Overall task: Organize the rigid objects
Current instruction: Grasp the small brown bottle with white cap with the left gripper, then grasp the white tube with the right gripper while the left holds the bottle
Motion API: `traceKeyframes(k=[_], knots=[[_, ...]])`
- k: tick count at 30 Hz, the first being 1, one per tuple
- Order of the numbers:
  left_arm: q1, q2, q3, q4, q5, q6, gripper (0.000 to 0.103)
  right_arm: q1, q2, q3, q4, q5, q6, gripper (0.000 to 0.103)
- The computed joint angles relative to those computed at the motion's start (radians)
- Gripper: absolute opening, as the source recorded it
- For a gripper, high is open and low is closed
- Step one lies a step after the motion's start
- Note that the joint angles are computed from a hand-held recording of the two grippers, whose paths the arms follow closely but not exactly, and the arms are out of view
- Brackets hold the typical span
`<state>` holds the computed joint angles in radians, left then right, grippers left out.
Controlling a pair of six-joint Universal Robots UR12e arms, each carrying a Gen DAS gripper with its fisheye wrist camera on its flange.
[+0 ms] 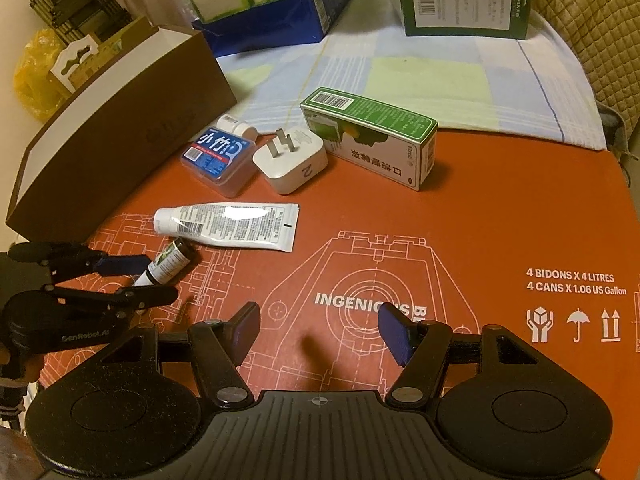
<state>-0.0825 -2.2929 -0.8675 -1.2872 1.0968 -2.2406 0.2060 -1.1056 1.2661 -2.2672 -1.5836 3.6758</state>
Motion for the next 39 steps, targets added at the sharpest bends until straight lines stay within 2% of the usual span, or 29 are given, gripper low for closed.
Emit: traceKeyframes(k=[3,5,14,25,27,28,29,30,32,39], knots=[[-0.004,0.0,-0.003,0.005,0.014,0.0,0.033,0.0,-0.002,0.003,0.0,0.001,0.004,0.062],[-0.005,0.0,-0.005,0.003,0.019,-0.006,0.019,-0.002,-0.003,0.005,-0.001,0.004,0.007,0.062],[0.013,0.034,-0.068,0.075,0.023,-0.103,0.019,-0.006,0.009,-0.003,-0.019,0.042,-0.032,0.062],[0.037,0.041,-0.1,0.22,0.122,-0.361,0.019,-0.005,0.091,-0.085,-0.108,0.125,-0.226,0.062],[0.04,0.038,-0.097,0.228,0.139,-0.39,0.019,-0.001,0.111,-0.105,-0.13,0.105,-0.271,0.055],[0.041,0.038,-0.097,0.233,0.144,-0.4,0.019,0.0,0.121,-0.116,-0.135,0.1,-0.292,0.043],[0.042,0.038,-0.098,0.236,0.149,-0.41,0.019,-0.001,0.132,-0.128,-0.137,0.098,-0.305,0.036],[0.044,0.038,-0.097,0.237,0.154,-0.419,0.019,-0.002,0.141,-0.14,-0.135,0.093,-0.308,0.033],[0.045,0.037,-0.097,0.244,0.161,-0.433,0.019,-0.003,0.16,-0.16,-0.136,0.088,-0.307,0.02],[0.049,0.033,-0.088,0.244,0.169,-0.459,0.019,-0.014,0.205,-0.21,-0.111,0.102,-0.301,0.016]])
